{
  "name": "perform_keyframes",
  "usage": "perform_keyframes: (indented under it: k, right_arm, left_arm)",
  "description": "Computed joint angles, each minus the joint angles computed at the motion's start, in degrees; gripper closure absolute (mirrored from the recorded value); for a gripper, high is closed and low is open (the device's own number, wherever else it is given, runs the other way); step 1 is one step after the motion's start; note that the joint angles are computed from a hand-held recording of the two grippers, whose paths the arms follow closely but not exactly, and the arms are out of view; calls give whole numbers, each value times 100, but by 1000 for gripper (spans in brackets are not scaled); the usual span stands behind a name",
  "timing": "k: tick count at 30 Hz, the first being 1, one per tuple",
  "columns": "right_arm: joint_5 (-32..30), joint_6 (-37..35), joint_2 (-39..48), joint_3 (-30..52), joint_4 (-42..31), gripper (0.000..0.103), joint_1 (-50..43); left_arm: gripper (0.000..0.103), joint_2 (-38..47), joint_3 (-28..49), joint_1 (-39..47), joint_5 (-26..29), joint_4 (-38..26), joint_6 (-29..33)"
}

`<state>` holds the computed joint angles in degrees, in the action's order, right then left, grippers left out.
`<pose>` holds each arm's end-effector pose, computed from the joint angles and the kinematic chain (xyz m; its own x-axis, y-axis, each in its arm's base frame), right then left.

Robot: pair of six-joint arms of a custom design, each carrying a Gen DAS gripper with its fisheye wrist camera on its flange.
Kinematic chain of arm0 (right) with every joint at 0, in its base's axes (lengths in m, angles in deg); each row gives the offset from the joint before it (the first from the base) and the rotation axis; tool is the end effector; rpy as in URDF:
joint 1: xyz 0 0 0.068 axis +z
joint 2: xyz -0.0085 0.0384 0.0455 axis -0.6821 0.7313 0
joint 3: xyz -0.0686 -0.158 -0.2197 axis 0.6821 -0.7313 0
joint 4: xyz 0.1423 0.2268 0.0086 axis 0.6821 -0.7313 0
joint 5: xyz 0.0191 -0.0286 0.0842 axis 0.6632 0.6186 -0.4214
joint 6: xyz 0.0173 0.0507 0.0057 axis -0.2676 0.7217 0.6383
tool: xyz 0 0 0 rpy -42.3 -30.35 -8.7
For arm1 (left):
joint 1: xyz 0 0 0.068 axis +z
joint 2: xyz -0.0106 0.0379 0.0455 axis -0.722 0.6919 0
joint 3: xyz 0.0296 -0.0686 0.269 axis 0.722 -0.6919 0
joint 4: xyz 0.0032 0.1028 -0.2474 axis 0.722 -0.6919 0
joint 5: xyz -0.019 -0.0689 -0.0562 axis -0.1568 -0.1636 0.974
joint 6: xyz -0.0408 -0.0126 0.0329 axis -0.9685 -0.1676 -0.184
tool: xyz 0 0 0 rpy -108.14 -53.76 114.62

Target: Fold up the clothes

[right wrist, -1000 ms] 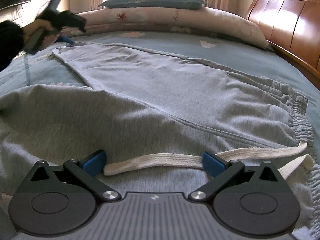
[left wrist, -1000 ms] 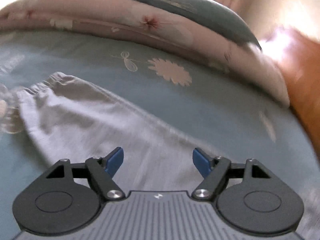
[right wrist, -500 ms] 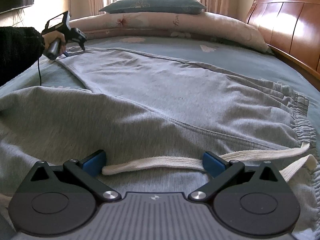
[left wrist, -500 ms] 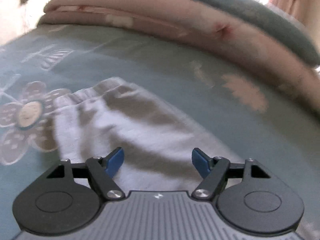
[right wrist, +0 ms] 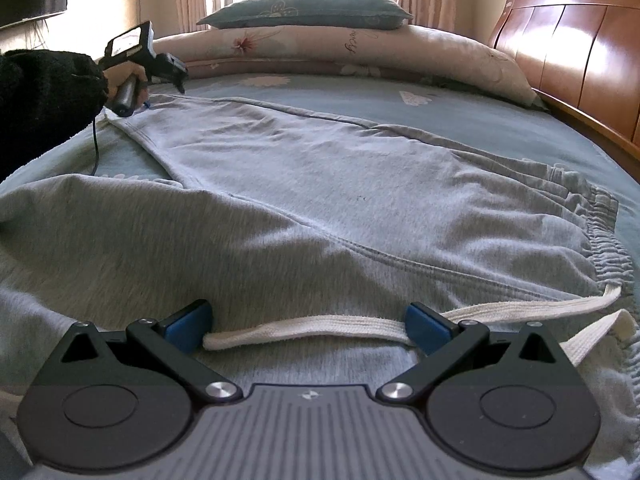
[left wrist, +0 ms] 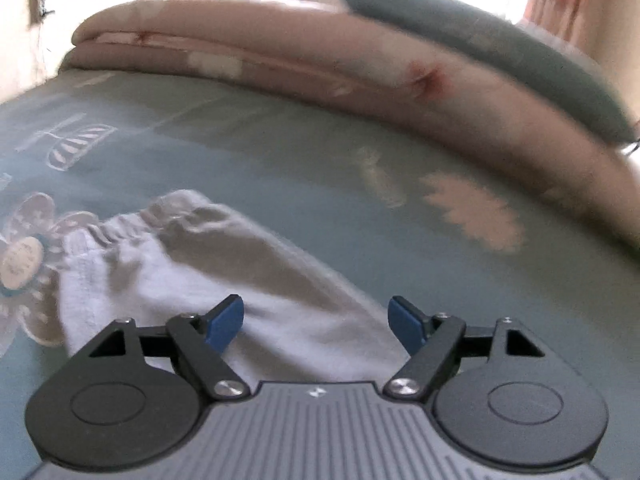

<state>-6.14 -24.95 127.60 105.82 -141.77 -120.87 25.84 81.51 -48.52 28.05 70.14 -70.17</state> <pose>0.0633 -0.1620 0.1894 -0.5929 -0.1723 -0.7866 -0.3063 0.9517 0.0224 0.4407 -0.0131 0.2200 -0.5542 -0.4370 -0.7084 -0.3575 0.8936 -0.2715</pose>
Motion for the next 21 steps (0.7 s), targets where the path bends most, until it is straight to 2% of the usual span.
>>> perform_keyframes:
  k: [1, 3, 6, 7, 9, 11, 14, 18, 19, 21]
  right_arm:
    - [-1, -7, 7, 4, -3, 0, 0]
    - [-1, -17, 5, 3, -7, 0, -7]
    - [-3, -5, -18, -16, 5, 0, -8]
    - [-3, 0, -24, -20, 8, 0, -5]
    - [-4, 13, -36, -28, 16, 0, -2]
    - [-9, 32, -37, -30, 27, 0, 6]
    - [-9, 32, -37, -30, 27, 0, 6]
    - [-10, 51, -63, -51, 52, 0, 2]
    - [-10, 54, -70, -56, 54, 0, 2]
    - [-8, 67, -87, -64, 63, 0, 8]
  left_arm:
    - [22, -95, -124, 0, 400, 106, 28]
    - [22, -141, -206, -89, 601, 153, 228]
    - [22, 118, 2, -163, 372, -75, 422]
    - [22, 219, 26, -121, 391, -48, 408]
    - [23, 272, -96, -140, 36, 230, 542]
    - [23, 187, -197, -163, -176, 345, 394]
    - [23, -186, -605, -77, 196, 628, 123]
    - [21, -297, -638, -37, 631, 252, 332]
    - [21, -220, -577, -60, 551, 196, 452]
    - [22, -29, -402, -160, -93, 115, 655]
